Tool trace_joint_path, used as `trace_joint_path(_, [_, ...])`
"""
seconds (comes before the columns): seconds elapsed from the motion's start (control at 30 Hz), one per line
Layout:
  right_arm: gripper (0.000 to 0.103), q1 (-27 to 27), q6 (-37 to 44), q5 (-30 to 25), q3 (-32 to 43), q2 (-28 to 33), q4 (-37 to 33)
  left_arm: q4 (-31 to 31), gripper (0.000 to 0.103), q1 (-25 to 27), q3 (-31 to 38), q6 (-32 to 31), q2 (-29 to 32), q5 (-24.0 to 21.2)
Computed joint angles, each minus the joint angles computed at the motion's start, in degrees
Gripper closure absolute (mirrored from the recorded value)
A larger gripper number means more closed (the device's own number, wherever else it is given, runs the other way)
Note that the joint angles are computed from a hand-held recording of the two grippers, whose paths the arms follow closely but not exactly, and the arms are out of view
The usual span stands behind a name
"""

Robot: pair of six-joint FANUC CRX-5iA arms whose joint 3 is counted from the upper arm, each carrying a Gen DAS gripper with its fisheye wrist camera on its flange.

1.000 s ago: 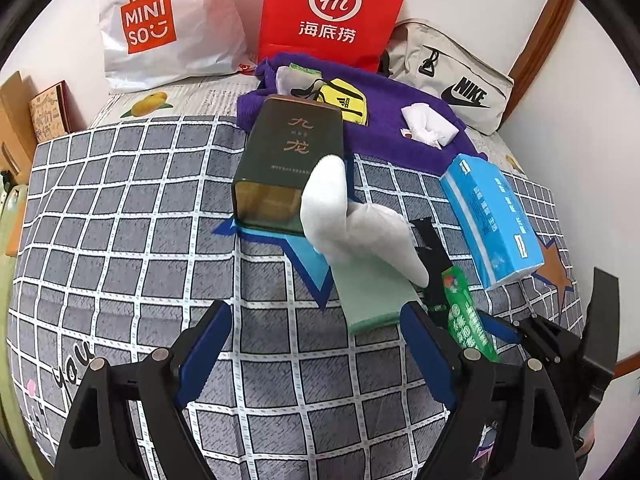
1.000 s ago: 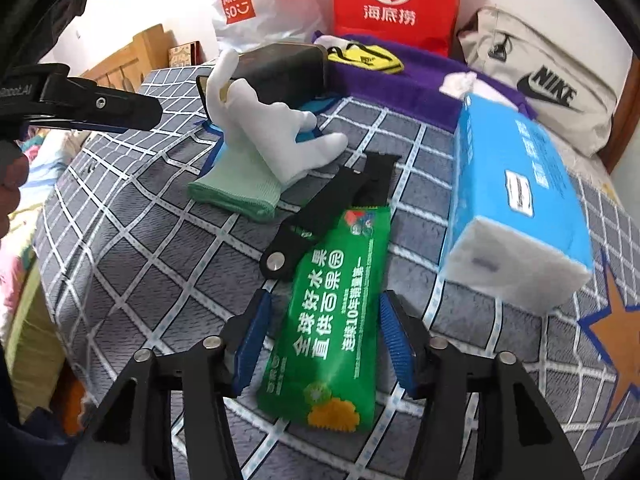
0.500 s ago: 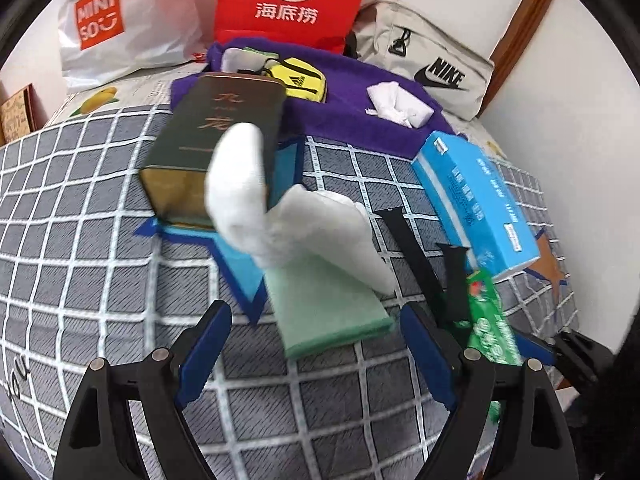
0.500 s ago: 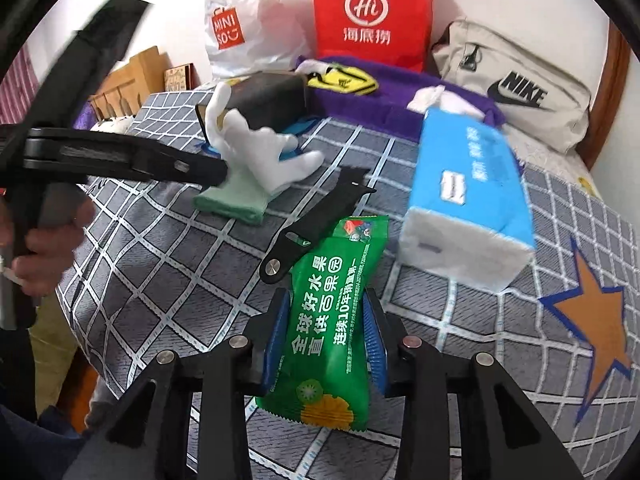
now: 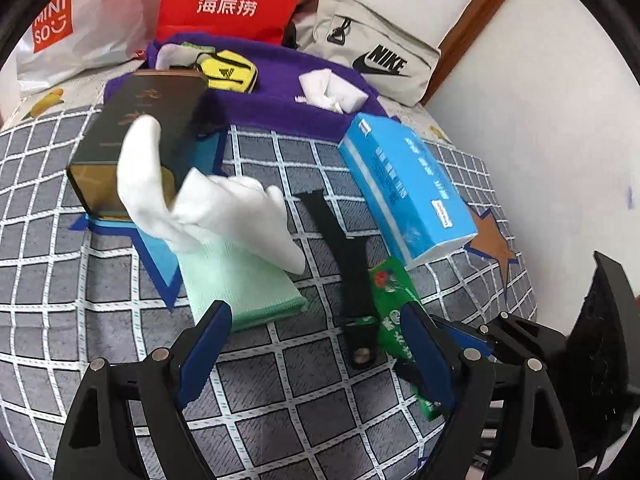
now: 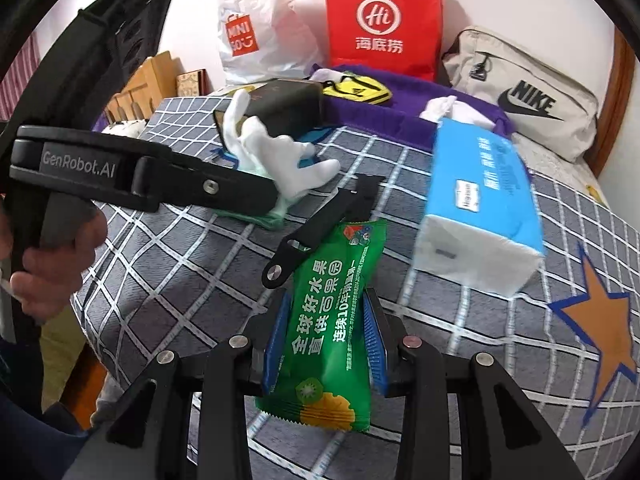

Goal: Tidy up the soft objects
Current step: 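Move the right gripper to the green fruit-snack packet while the left gripper reaches the black watch strap, then close the right gripper on the green packet while the left gripper closes on the black strap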

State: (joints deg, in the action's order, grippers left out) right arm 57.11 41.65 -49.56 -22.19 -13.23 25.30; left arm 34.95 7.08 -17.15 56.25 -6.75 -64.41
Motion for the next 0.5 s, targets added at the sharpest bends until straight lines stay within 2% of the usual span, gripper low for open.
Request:
trace_joint_path(0.07, [0.067,0.35,-0.14,0.59,-0.16,0.40,0.50,-1.72,0.020,-0.67,0.50,1.23,0.58,0.10])
trace_joint_path(0.23, [0.067,0.97,0.66,2.43,-0.24,0.23,-0.44,-3.41,0.031,-1.73,0.67,1.12,1.07,0.61])
trace_joint_path(0.37, [0.068,1.67,0.51,3.36,-0.47,-0.05,0.26,-4.43,0.046,-1.93,1.20,0.96,1.33,0.55])
trace_joint_path(0.43, [0.081,1.76,0.58,4.28,-0.80,-0.38,0.60,-4.83,0.055,-1.75,1.25,1.20,1.34,0.60])
trace_joint_path(0.5, [0.082,1.45,1.20,3.90,-0.25,0.10,-0.09,-5.76,0.060,-1.88,1.42,1.39,1.38,0.96])
